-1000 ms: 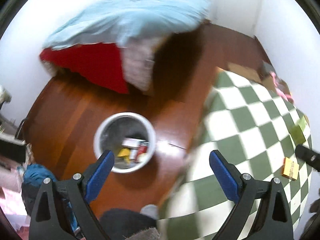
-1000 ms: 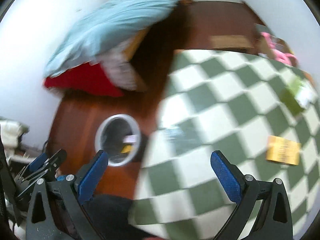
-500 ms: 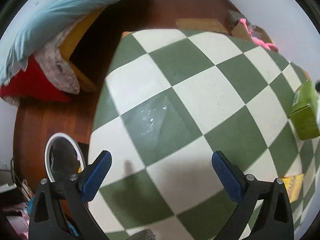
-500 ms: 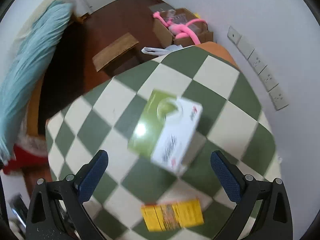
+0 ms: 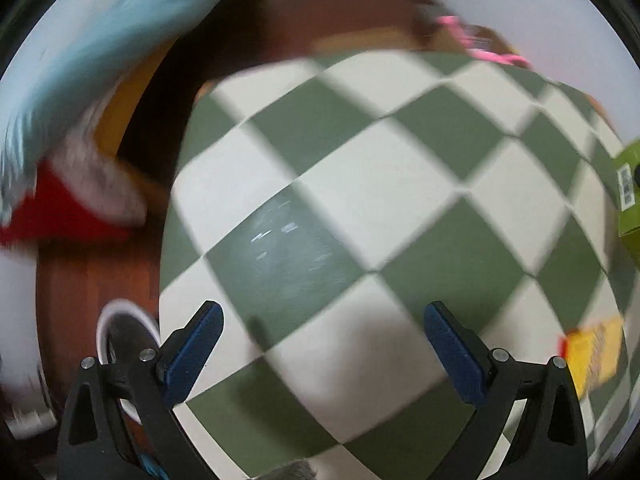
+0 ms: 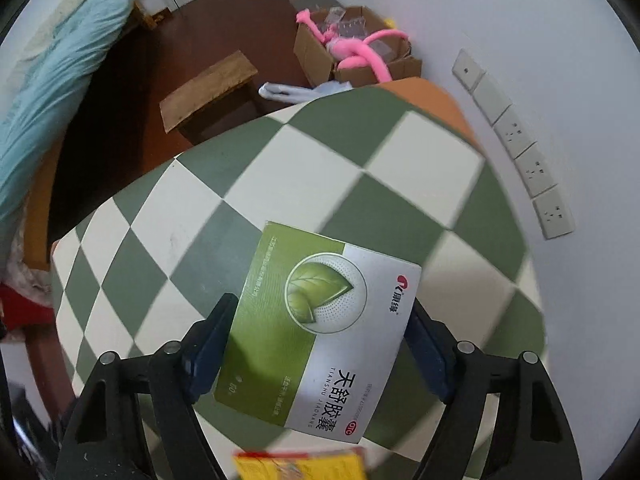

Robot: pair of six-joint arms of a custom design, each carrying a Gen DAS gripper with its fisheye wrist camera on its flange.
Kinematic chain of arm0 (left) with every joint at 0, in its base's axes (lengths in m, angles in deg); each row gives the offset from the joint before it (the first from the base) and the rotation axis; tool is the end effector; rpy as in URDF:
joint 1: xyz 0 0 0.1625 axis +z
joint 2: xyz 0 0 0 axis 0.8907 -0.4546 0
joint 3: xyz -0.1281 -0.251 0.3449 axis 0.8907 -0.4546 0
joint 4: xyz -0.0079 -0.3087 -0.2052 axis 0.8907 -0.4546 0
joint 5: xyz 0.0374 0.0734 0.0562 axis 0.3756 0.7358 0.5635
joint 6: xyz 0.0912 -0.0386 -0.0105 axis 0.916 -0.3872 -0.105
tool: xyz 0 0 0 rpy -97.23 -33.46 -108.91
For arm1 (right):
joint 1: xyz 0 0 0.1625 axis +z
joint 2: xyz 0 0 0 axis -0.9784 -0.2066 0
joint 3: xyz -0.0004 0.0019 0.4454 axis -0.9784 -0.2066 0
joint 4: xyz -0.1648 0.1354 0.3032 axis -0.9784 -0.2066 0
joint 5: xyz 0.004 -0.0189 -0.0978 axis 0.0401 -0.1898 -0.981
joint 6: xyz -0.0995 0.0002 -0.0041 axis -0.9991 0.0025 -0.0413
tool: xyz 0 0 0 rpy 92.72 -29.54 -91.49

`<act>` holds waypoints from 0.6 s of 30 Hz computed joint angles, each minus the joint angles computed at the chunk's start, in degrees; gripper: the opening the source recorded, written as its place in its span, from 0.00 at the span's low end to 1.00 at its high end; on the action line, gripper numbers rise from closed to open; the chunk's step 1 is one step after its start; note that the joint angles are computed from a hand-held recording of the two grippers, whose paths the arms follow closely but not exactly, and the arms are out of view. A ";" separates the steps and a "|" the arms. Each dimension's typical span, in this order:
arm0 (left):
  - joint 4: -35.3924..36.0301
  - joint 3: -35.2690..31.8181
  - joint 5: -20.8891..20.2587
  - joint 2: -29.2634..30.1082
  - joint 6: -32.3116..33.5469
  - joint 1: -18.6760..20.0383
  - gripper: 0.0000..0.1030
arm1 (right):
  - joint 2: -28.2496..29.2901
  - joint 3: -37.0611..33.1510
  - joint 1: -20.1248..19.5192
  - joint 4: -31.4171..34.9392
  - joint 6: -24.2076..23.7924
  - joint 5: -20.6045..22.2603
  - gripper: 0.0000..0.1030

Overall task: Collect trash
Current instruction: 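Grasp the yellow cigarette pack with the left tool while the right tool grasps the green medicine box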

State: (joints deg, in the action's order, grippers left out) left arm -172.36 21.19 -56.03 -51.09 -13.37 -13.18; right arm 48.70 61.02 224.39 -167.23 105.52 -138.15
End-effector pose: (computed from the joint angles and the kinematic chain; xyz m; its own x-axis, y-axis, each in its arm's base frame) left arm -0.0639 -0.3837 0.4654 -0.3871 0.6936 -0.6075 0.6959 0.6520 0.3010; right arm 0.5254 -0.2602 0.0688 -0.4346 0.8365 0.3336 0.4314 0.5185 -0.7383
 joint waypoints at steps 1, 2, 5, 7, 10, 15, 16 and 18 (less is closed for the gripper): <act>0.42 1.01 -0.98 -1.87 2.50 -2.65 0.99 | -0.07 -0.66 1.34 1.92 0.57 0.41 0.79; 1.13 1.42 -2.53 -3.14 4.45 -4.46 0.99 | -0.11 -1.31 2.55 3.99 1.16 1.00 0.79; 6.03 2.99 -8.40 -6.88 10.19 -11.48 0.99 | 0.37 -2.86 6.55 8.69 2.98 4.56 0.80; 10.03 4.96 -12.71 -9.48 14.25 -17.19 0.99 | 0.00 -1.40 8.80 7.63 4.36 7.89 0.80; 15.57 7.96 -17.43 -11.80 19.49 -23.71 0.98 | -0.95 1.41 11.77 5.21 7.87 11.72 0.80; 18.55 13.32 -19.73 -12.88 22.82 -30.30 0.98 | -1.60 4.97 16.49 1.32 15.41 15.68 0.80; 18.65 13.96 -20.09 -12.34 22.74 -30.50 0.98 | -1.64 5.39 17.17 0.57 16.27 16.19 0.80; 18.28 14.41 -21.41 -10.67 22.11 -30.07 0.91 | -1.50 5.61 17.93 0.17 17.24 16.90 0.80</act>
